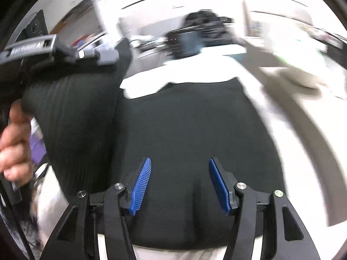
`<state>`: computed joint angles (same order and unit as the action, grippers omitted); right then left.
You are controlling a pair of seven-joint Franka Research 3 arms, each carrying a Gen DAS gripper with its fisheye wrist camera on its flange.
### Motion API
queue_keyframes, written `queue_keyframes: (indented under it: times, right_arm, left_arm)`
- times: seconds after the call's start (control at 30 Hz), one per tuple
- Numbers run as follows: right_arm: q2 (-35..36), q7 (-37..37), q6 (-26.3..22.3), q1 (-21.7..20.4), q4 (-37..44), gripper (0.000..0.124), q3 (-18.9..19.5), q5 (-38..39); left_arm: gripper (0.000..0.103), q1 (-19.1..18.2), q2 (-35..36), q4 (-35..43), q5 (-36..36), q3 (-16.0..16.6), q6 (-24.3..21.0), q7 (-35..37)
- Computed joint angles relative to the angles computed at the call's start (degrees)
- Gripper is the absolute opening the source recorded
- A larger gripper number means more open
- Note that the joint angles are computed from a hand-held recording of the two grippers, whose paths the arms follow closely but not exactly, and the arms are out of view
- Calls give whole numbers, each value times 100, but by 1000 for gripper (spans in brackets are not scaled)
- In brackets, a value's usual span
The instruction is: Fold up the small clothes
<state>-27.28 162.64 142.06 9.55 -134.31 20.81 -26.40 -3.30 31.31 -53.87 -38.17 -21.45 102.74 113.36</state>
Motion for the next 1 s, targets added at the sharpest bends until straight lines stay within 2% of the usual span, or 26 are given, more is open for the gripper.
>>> queue_keyframes:
  times: [0.03, 0.1, 0.17, 0.23, 0.3, 0.37, 0.47, 0.53, 0.6, 0.67, 0.73, 0.87, 0.9, 0.93, 0.97, 1.0]
  right_arm:
    - [-203, 33, -121, 5, -155, 57, -59, 61]
    - [-709, 50, -433, -26, -516, 57, -158, 205]
    - [-1068, 39, -625, -89, -777, 57, -191, 331]
    - [-1406, 31, -600, -151, -1080, 57, -262, 506]
    - [-1680, 4, -387, -191, -1357, 57, -341, 713]
    - [-1972, -146, 66, -111, -1728, 57, -494, 1009]
    - [-1926, -429, 1033, 81, -2049, 57, -720, 1476]
    - [-1789, -673, 1463, 225, -2120, 57, -840, 1749]
    - [-1720, -816, 1667, 250, -2115, 57, -790, 1924]
    - [-1414, -982, 1786, 89, -1898, 57, -691, 1985]
    - [-1189, -1351, 1984, 182, -1784, 57, -848, 2176]
    - [-851, -1829, 1879, 72, -1574, 56, -949, 2460]
    - [-711, -1916, 1796, 29, -1504, 52, -977, 2560]
    - [-693, -2060, 1803, 97, -1547, 29, -1039, 2711]
    - [-588, -2230, 1835, 146, -1511, 22, -1103, 2841]
    - [-429, -2478, 1830, 257, -1424, 22, -1217, 2996]
  left_arm:
    - [10, -227, 292, 374, 289, -31, -351, -245]
    - [30, -403, 503, 521, 453, -59, -742, -367]
    - [39, -311, 152, -132, 372, -48, -515, -151]
    - [58, -221, -362, -916, 380, 39, -77, 182]
    - [64, -109, -570, -1191, 221, 79, 45, 339]
    - [68, 34, -855, -1553, 43, 147, 188, 587]
    - [69, 104, -1354, -2256, 16, 377, 830, 784]
    - [69, 104, -1510, -2518, 108, 535, 1149, 678]
    - [69, 111, -1551, -2635, 205, 630, 1279, 573]
    - [69, 116, -1556, -2706, 385, 702, 1362, 511]
    - [69, 179, -1599, -2850, 422, 742, 1390, 500]
    - [69, 297, -1686, -3094, 368, 801, 1453, 498]
    - [69, 333, -1716, -3169, 322, 815, 1497, 530]
    - [69, 352, -1738, -3212, 299, 825, 1520, 539]
    - [69, 375, -1765, -3256, 280, 842, 1540, 542]
    - [69, 400, -1785, -3301, 247, 854, 1549, 569]
